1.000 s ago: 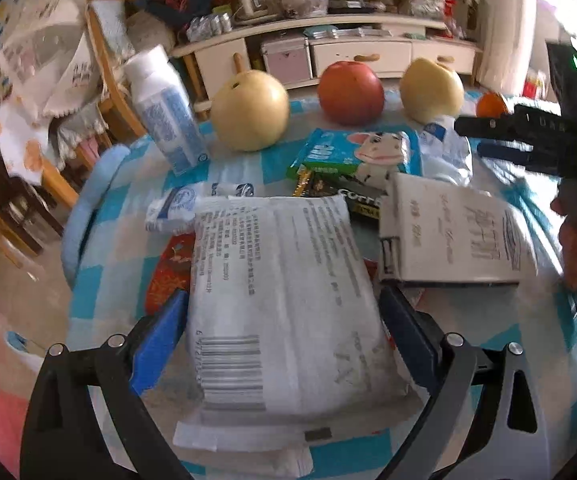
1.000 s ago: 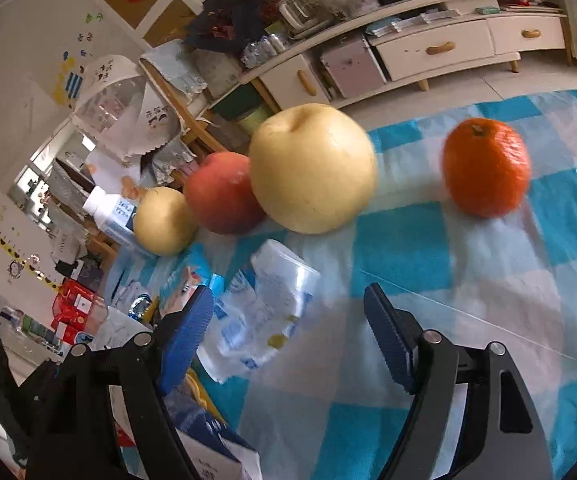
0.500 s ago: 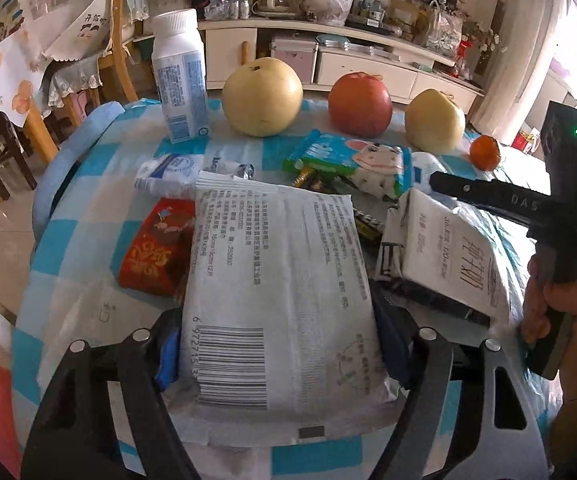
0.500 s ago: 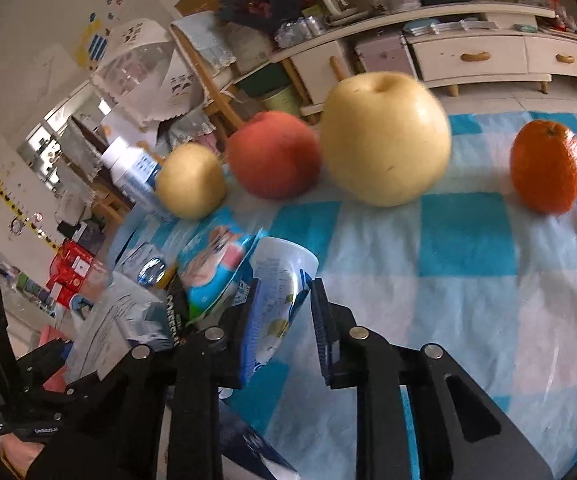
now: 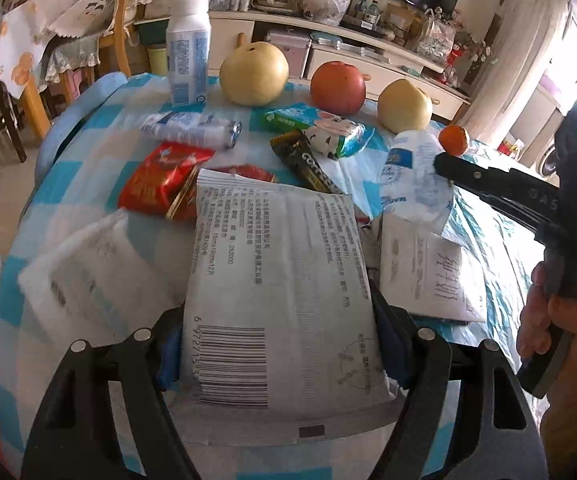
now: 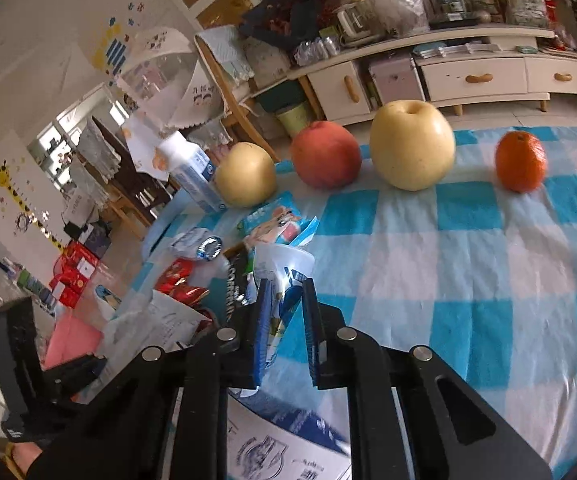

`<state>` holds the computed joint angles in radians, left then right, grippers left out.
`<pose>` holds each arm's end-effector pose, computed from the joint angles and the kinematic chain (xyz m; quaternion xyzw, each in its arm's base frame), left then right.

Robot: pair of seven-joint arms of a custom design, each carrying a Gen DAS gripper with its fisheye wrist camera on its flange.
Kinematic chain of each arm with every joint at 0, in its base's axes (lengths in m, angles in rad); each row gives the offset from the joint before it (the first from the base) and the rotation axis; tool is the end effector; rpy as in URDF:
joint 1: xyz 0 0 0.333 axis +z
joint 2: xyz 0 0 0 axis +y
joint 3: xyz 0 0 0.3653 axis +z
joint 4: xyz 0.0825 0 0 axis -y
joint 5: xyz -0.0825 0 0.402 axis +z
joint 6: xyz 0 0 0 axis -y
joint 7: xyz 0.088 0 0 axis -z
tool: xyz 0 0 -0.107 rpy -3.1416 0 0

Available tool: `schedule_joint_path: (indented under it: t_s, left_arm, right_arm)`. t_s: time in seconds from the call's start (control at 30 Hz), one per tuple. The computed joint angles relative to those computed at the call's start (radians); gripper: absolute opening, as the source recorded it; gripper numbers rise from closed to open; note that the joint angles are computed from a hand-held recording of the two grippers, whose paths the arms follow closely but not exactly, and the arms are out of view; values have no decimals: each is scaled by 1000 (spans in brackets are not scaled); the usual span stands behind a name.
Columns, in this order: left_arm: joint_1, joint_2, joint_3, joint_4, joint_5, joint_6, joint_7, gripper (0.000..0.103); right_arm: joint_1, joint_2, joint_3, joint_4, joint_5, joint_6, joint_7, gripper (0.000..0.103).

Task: Collect trash
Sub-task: 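Carry the white packet with the left tool into the pink basin while the right tool drops the cup there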

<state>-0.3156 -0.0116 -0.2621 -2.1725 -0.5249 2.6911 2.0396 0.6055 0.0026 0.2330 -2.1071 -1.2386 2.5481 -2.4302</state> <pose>0.4994 -0.3066 0.4924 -0.4304 0.8498 -0.3011 0.0433 0.3862 0.4480 0.4955 -0.4487 0.7680 -0.1770 0.4214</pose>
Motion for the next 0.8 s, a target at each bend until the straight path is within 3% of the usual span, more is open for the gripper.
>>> schedule_joint_path:
  t_s: [0.23,0.4,0.8]
  left_arm:
    - [5,-88,32,-85,-161,-25,93,76]
    - [9,-125,57,-116,-221,-37,156,76]
    - [37,-178,95,-148,-290,-37,266,76]
  right_arm:
    - [60,-41,60,13,-18,-216,63,16]
    - [95,-51,94,32,-21,-317,82,16]
    - [204,75,94,210,26,-442,-36,16]
